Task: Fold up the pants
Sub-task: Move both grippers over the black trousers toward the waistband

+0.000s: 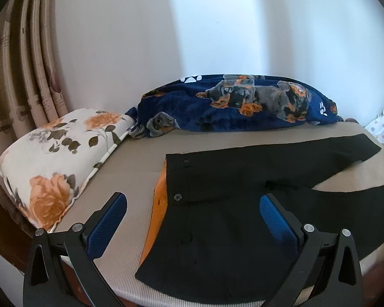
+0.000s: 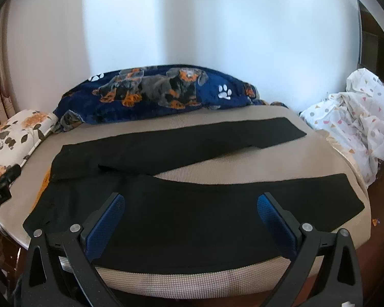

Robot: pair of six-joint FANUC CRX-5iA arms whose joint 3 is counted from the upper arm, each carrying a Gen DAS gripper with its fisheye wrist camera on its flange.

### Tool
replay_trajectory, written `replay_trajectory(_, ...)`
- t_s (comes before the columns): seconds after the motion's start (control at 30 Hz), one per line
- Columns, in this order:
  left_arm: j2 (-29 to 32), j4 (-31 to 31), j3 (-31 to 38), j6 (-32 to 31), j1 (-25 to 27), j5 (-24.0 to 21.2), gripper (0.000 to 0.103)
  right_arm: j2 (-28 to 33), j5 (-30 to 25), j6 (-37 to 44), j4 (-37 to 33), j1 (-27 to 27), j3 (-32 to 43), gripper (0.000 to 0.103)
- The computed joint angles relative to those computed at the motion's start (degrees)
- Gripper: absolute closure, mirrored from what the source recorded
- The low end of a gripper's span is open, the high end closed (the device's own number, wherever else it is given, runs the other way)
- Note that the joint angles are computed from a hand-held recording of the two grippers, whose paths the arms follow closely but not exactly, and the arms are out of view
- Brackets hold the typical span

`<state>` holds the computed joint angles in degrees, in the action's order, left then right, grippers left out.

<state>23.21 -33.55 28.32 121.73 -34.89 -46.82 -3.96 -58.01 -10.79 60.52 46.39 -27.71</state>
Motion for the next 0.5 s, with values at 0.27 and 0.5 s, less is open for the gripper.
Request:
replay_trajectory(0.27,2.9,9.8,1.2,-11.4,3.9,3.0,0.001,0.8,1.3,0.6,-1.7,-1.3,0.3,0.000)
replay_trajectory(0.5,4.7,15.7,0.9,-18.2,7.7,6.1,0.001,1.4,2.3,1.5,-3.2,-2.1,0.4,0.000)
